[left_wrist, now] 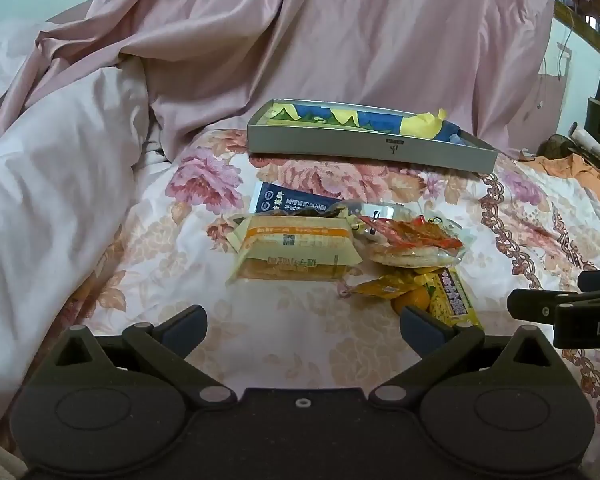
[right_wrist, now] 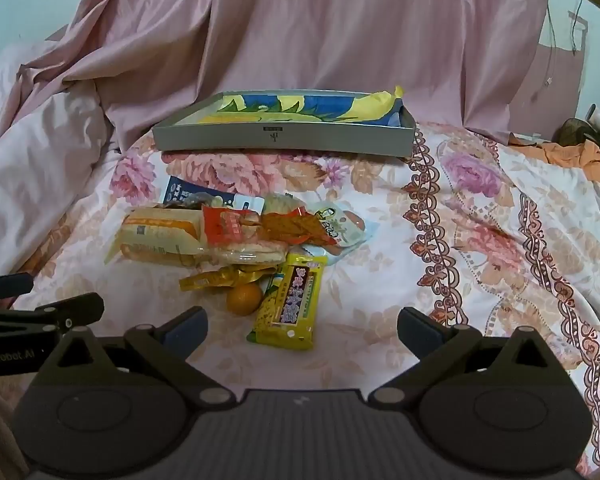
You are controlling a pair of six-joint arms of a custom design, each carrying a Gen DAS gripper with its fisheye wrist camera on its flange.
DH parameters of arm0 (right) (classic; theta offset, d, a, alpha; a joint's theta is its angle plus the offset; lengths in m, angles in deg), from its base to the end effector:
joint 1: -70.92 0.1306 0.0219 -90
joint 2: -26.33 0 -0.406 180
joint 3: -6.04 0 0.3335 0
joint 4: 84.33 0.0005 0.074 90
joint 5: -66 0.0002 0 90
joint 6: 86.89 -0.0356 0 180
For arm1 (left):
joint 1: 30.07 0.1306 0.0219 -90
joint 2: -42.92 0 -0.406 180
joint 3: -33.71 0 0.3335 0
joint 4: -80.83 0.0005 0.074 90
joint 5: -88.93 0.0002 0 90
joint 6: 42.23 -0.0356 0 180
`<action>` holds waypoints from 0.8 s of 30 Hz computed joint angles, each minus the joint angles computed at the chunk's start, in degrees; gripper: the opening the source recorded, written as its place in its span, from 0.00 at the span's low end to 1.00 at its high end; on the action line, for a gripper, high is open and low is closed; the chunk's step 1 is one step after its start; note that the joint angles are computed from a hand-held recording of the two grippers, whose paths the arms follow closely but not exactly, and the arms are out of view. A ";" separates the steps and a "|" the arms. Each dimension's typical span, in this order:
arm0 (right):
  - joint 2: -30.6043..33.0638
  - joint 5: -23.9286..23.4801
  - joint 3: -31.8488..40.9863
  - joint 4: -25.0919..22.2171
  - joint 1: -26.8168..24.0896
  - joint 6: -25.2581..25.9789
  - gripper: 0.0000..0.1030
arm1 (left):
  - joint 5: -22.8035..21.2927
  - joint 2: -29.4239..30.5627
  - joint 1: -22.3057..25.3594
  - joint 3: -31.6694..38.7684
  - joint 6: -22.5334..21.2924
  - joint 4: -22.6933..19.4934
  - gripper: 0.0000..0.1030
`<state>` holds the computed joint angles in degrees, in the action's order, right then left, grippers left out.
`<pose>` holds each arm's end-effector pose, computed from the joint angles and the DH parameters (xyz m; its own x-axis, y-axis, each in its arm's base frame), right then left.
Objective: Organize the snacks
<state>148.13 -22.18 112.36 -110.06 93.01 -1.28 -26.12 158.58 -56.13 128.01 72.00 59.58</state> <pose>0.5932 0.2390 0.3143 -0.6357 -0.1755 -0.7517 -0.3060 0.9513 0.0367 0.5332 -0.2445 0.3030 -0.6030 -0.1190 -0.7888 -0.1419 0.9890 -0.0406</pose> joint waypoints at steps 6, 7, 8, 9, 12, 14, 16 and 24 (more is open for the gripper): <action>0.09 0.07 0.13 -0.05 0.00 -0.17 1.00 | -0.19 0.17 -0.21 0.20 0.30 0.01 0.99; 0.05 0.09 0.07 0.00 0.02 -0.20 1.00 | -0.22 0.20 -0.28 0.22 0.32 0.04 0.99; -0.01 0.13 -0.04 0.08 0.05 -0.23 1.00 | 0.29 0.02 0.08 0.08 0.39 -0.12 0.99; -0.17 0.20 -0.29 0.22 0.11 -0.27 1.00 | 0.28 0.03 0.10 0.09 0.37 -0.10 0.99; 0.23 -0.18 0.50 -0.63 -0.04 -0.14 1.00 | 0.30 0.03 0.09 0.10 0.42 -0.15 0.99; 0.19 -0.21 0.49 -0.73 -0.02 -0.16 1.00 | 0.33 0.02 0.09 0.10 0.42 -0.16 0.99; 0.14 -0.22 0.45 -0.78 -0.01 -0.19 1.00 | 0.30 0.04 0.10 0.10 0.40 -0.12 0.99; 0.17 -0.24 0.52 -0.98 0.02 -0.28 1.00 | 0.40 0.03 0.11 0.14 0.41 -0.21 0.99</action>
<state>148.30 -22.41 112.87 -111.04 93.04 -1.55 -25.73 158.61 -56.02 128.15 72.40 59.37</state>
